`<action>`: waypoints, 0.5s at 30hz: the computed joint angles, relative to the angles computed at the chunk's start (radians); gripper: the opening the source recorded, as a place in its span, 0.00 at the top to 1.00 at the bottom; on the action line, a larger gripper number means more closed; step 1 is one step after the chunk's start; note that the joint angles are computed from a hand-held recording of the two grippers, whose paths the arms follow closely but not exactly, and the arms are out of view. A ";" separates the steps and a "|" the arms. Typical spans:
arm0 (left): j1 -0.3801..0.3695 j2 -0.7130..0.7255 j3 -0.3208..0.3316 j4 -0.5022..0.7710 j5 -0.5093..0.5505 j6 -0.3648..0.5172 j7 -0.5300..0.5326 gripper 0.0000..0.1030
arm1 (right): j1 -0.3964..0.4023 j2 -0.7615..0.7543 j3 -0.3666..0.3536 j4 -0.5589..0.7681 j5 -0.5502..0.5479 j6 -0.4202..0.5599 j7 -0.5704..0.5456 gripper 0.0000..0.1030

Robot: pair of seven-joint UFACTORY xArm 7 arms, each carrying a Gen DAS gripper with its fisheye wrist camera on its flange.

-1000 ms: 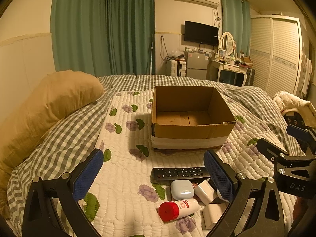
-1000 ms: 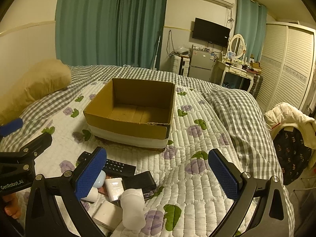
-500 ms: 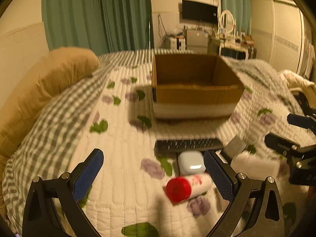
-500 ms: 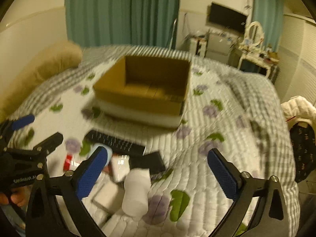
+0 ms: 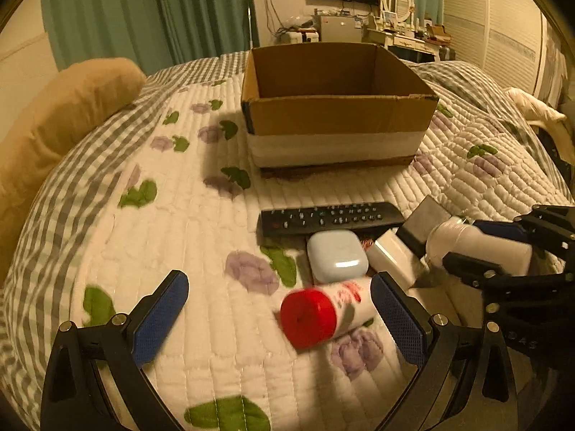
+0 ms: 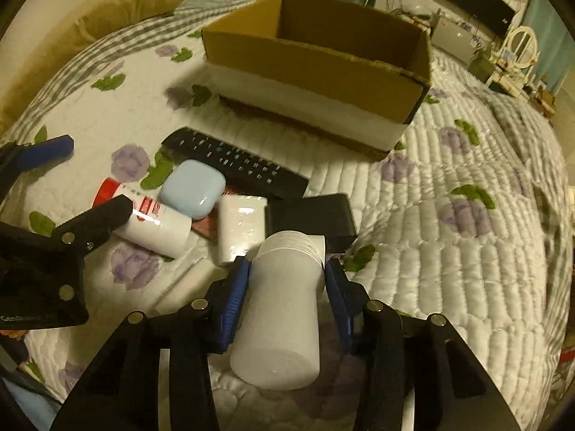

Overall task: Organize rigid objects
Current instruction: 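Grasp the white cylindrical bottle with the right gripper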

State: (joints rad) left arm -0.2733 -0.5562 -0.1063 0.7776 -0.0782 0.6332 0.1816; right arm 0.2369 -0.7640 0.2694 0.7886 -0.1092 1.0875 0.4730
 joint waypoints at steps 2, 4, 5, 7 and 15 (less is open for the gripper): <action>0.005 0.030 -0.008 0.025 0.012 -0.015 -0.001 0.00 | -0.010 -0.022 -0.010 0.001 -0.004 -0.027 0.010 0.58; 0.003 0.071 -0.013 0.056 0.018 -0.010 0.000 0.00 | -0.033 -0.027 -0.014 0.014 -0.022 -0.044 0.013 0.58; 0.000 0.097 -0.017 0.072 0.020 -0.002 0.001 0.00 | -0.045 -0.023 -0.015 0.026 -0.036 -0.044 0.009 0.58; 0.000 0.140 -0.033 0.094 0.038 0.008 -0.003 0.01 | -0.062 -0.017 -0.014 0.039 -0.051 -0.043 0.006 0.58; -0.016 0.240 -0.060 0.142 0.088 0.081 -0.016 0.19 | -0.064 -0.035 -0.034 0.017 -0.023 -0.068 0.001 0.58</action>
State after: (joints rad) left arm -0.2896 -0.3163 -0.1662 0.9193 0.0100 0.7141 0.1652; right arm 0.1725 -0.7991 0.2355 0.8054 -0.1326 1.0192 0.4737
